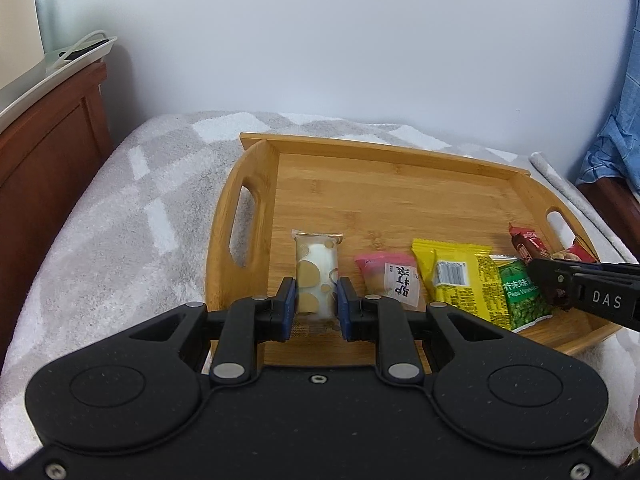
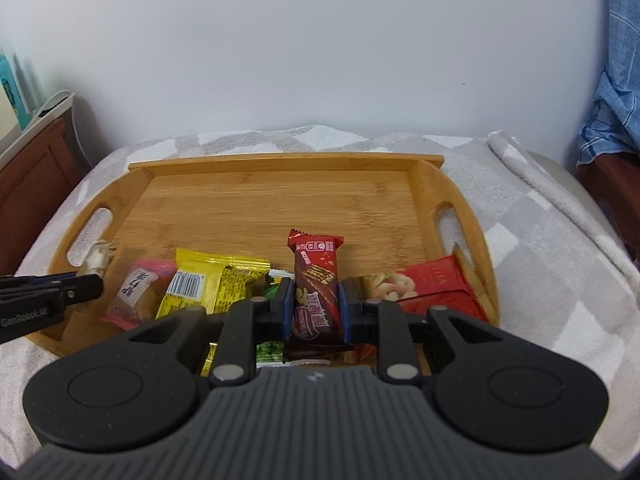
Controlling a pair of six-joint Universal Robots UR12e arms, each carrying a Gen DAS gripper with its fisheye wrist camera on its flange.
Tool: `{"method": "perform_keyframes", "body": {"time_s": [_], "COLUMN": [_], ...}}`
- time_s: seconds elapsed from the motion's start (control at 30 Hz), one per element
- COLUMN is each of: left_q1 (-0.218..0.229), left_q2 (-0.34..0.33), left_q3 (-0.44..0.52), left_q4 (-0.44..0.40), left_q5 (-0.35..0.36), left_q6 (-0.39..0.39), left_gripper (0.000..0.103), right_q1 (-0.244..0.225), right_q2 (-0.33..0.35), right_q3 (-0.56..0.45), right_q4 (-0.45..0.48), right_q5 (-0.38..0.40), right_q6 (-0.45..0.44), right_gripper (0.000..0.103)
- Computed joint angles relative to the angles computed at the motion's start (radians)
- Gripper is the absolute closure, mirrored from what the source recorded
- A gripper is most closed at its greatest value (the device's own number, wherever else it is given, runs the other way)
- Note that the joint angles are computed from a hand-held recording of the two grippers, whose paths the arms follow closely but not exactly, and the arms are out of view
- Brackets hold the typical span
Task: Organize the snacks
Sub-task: 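Carry both packets to the bamboo tray and lower them among the snacks, then open both tools and lift them away from the tray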
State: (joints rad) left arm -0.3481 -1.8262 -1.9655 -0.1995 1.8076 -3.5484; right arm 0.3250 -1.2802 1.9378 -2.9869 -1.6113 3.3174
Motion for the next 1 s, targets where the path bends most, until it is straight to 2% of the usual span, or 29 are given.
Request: {"method": "perform_keyframes", "body": {"time_s": [0.3,0.47,1.0], "left_q1": [-0.001,0.0,-0.001], "left_q2": [-0.002,-0.004,-0.009], "left_q3": [-0.002,-0.003,-0.009], "left_q4": [0.008,0.008,0.027], "left_q5": [0.011,0.013,0.014], "left_q6": [0.008,0.011,0.01], "left_gripper": [0.083,0.082,0.082], "right_q1": [-0.019,-0.015,-0.014], "right_q2": [-0.008,-0.008,-0.003], "right_q3": [0.008,0.015,0.03], "right_q4": [0.001,-0.003,0.0], "right_q5": [0.116,0.047,0.039], "right_q6": [0.065,0.062,0.055], "right_gripper": [0.076,0.076,0.076]}}
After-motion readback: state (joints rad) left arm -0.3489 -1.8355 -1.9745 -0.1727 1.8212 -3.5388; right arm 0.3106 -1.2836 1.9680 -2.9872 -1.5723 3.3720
